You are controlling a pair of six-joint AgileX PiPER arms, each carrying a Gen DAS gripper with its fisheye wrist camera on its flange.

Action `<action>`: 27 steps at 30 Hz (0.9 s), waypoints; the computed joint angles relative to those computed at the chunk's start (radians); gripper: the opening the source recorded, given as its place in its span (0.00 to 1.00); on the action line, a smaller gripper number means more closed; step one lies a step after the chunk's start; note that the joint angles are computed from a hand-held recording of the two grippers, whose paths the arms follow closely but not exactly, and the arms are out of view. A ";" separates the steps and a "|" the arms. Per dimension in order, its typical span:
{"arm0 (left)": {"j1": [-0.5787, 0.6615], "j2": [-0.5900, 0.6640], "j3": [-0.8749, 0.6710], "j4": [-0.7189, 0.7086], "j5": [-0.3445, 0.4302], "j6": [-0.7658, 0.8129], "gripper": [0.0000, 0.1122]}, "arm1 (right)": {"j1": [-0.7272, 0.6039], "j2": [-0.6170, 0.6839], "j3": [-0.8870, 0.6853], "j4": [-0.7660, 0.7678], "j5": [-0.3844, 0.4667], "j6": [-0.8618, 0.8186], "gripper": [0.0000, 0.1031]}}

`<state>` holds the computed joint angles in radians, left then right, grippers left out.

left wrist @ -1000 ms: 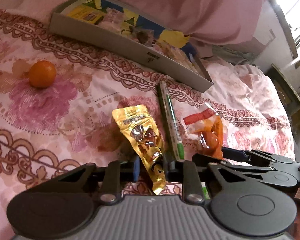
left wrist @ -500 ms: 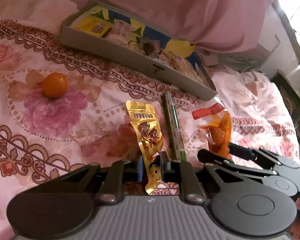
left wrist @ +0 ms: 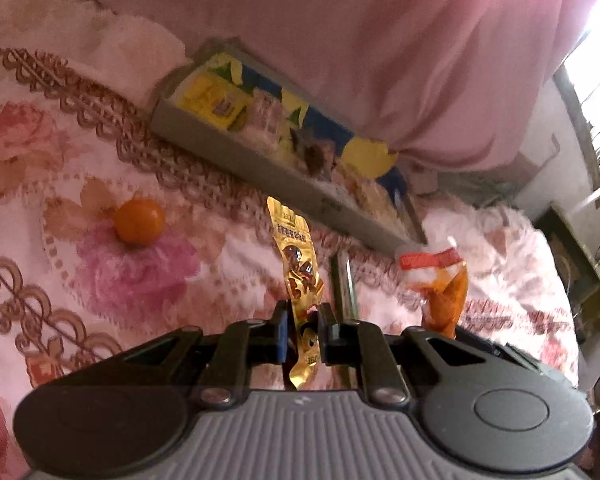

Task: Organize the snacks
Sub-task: 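Lift and carry the gold pouch and orange candy bag with both grippers to the tray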

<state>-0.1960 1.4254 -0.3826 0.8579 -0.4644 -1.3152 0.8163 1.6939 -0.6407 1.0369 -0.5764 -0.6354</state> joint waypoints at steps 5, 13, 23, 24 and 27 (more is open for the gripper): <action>-0.002 -0.025 -0.032 -0.071 0.028 0.068 0.14 | -0.055 -0.001 -0.034 -0.105 0.009 0.129 0.63; 0.023 0.067 -0.234 -0.054 0.060 0.045 0.14 | -0.171 0.078 -0.214 -0.249 0.008 0.260 0.64; 0.009 0.362 -0.627 0.179 0.123 -0.213 0.14 | -0.294 0.248 -0.477 -0.254 0.075 0.302 0.64; 0.011 0.388 -0.655 0.232 0.124 -0.258 0.14 | -0.304 0.269 -0.496 -0.253 0.081 0.317 0.64; 0.005 0.449 -0.713 0.331 0.133 -0.334 0.14 | -0.316 0.319 -0.538 -0.239 0.096 0.338 0.64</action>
